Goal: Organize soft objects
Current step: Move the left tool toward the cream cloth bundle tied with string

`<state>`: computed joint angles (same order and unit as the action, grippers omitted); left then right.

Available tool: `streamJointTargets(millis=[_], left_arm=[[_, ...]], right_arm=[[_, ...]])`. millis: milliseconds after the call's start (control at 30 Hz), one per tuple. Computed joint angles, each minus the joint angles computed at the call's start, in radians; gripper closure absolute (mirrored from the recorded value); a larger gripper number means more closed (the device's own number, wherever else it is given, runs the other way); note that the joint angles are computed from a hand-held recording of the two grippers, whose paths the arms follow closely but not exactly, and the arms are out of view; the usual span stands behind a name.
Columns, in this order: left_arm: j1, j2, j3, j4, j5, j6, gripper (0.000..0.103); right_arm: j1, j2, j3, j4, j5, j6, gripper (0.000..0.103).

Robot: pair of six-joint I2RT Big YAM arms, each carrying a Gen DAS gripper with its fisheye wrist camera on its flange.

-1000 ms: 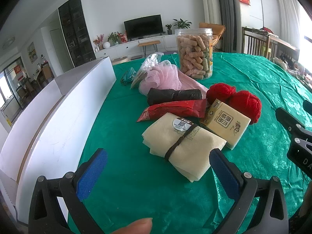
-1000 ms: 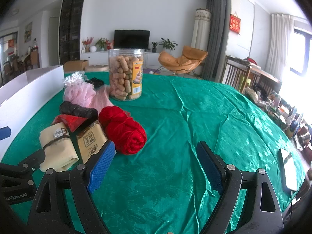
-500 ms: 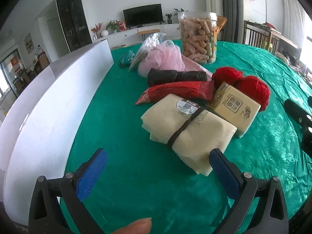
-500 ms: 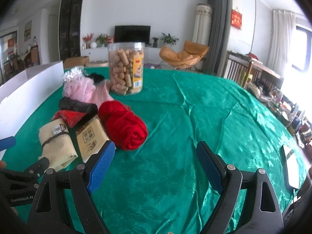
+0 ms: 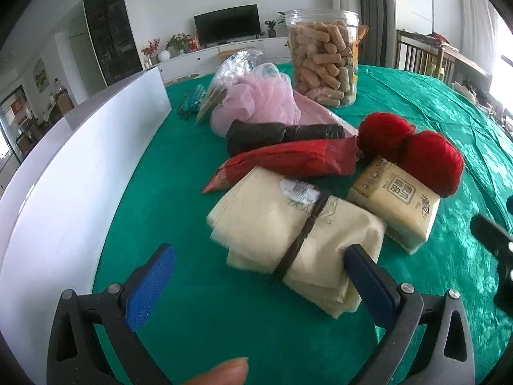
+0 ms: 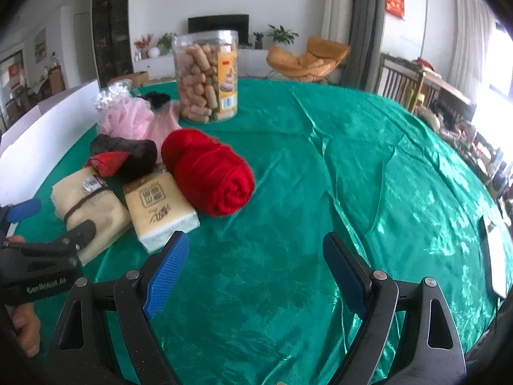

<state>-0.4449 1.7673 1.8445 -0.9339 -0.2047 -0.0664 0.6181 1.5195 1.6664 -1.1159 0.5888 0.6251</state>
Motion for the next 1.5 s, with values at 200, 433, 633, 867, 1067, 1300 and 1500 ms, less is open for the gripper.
streamJointTargets(millis=[200, 433, 633, 867, 1067, 1300, 1500], left_arm=[[0.004, -0.023, 0.022, 0.006, 0.018, -0.020, 0.000], [0.030, -0.122, -0.060, 0.030, 0.061, 0.000, 0.000], [0.041, -0.165, -0.163, 0.002, 0.059, 0.050, 0.000], [0.039, -0.148, -0.196, -0.017, 0.038, 0.047, 0.000], [0.043, -0.112, -0.154, -0.033, 0.043, 0.028, 0.000], [0.033, -0.028, -0.029, -0.118, 0.015, 0.016, 0.000], [0.023, 0.038, 0.060, -0.139, 0.010, 0.044, 0.000]], right_arm=[[-0.016, 0.015, 0.013, -0.049, -0.037, 0.038, 0.015], [-0.024, 0.030, 0.021, -0.081, -0.070, 0.056, 0.016], [-0.030, 0.040, 0.028, -0.102, -0.092, 0.071, 0.016], [-0.032, 0.045, 0.032, -0.112, -0.101, 0.083, 0.016], [-0.036, 0.043, 0.025, -0.099, -0.115, 0.091, 0.015], [-0.035, 0.041, 0.023, -0.098, -0.115, 0.093, 0.015], [-0.036, 0.040, 0.022, -0.097, -0.116, 0.092, 0.015]])
